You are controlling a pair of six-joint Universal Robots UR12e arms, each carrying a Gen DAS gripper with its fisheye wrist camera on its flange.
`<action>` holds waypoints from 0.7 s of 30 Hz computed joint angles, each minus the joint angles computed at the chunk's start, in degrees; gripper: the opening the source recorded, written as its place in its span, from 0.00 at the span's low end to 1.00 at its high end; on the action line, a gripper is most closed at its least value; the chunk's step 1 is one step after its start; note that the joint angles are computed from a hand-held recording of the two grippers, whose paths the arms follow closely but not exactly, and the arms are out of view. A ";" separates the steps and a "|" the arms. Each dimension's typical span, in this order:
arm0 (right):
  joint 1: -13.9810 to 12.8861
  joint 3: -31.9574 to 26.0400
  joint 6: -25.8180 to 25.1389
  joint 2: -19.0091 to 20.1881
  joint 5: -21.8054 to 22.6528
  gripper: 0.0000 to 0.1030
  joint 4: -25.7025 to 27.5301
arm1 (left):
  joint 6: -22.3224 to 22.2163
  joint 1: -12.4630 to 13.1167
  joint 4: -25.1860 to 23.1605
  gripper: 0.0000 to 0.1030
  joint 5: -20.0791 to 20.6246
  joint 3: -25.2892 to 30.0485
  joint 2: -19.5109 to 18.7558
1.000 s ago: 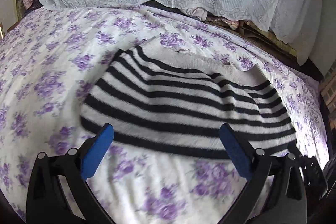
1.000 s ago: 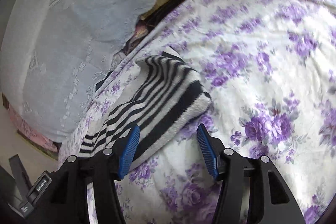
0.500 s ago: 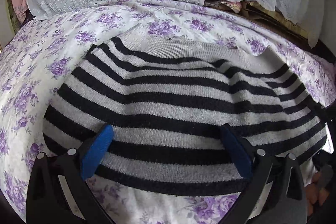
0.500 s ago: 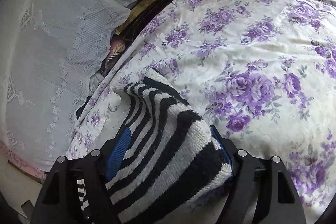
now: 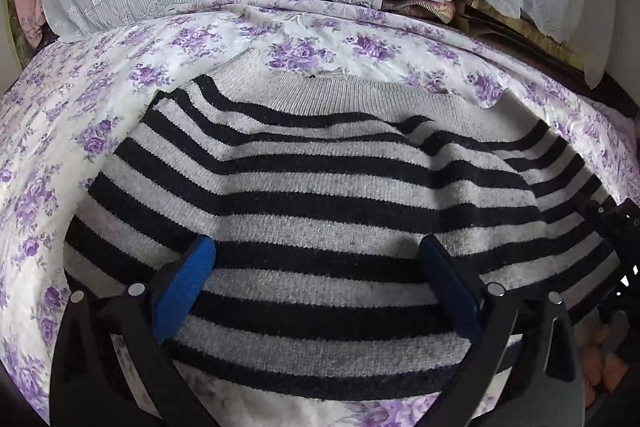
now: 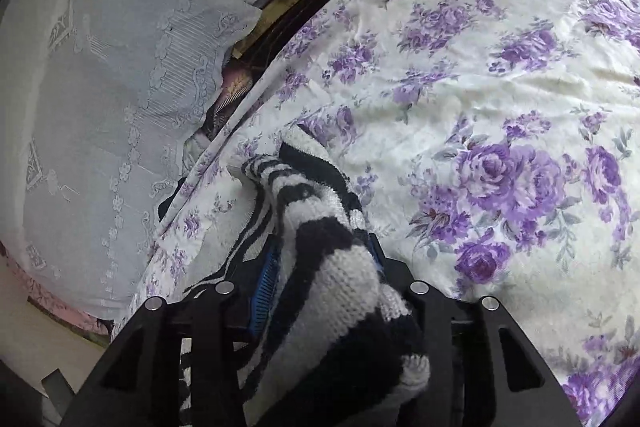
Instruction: Fold small clothes
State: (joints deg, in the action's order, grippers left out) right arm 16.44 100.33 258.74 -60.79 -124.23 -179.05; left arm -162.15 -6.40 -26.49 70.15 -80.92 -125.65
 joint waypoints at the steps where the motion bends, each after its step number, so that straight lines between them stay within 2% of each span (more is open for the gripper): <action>1: -0.05 -0.07 -0.59 0.08 0.13 0.45 -0.23 | 0.38 -0.13 0.27 0.96 0.50 -0.10 0.02; 3: 0.04 0.44 -0.26 0.33 -0.63 0.33 -2.87 | 1.03 -0.33 0.93 0.96 1.39 -0.38 0.09; 5: 0.20 0.75 -0.86 0.55 -1.35 0.30 -5.47 | 1.09 -0.12 0.72 0.95 0.72 -0.41 0.17; 7: 0.60 -0.17 -3.58 0.68 -2.65 0.30 -4.52 | 0.99 0.13 0.23 0.95 -0.12 -0.25 0.15; 10: 1.06 -1.33 -6.99 0.91 -4.24 0.29 -3.51 | 1.35 -0.17 0.77 0.96 1.03 -0.21 -0.02; 14: 1.04 -1.24 -7.13 0.90 -3.97 0.29 -3.70 | 2.30 -1.01 1.52 0.96 4.08 -0.03 -0.33; 16: 1.17 -1.14 -7.42 0.94 -4.16 0.28 -4.34 | 2.43 -0.97 1.69 0.96 4.13 -0.14 -0.29; 19: 1.50 -1.30 -9.57 1.17 -4.67 0.28 -6.81 | 2.04 -0.39 1.86 0.93 2.30 -0.61 0.15; 21: 1.63 -1.87 -11.44 1.16 -5.11 0.28 -5.71 | 2.05 0.58 1.00 0.91 -0.38 -1.06 0.90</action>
State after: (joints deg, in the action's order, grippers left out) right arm 18.07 98.46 247.30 -59.62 -129.34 -184.76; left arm -160.10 -5.82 -25.49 69.77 -81.97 -124.75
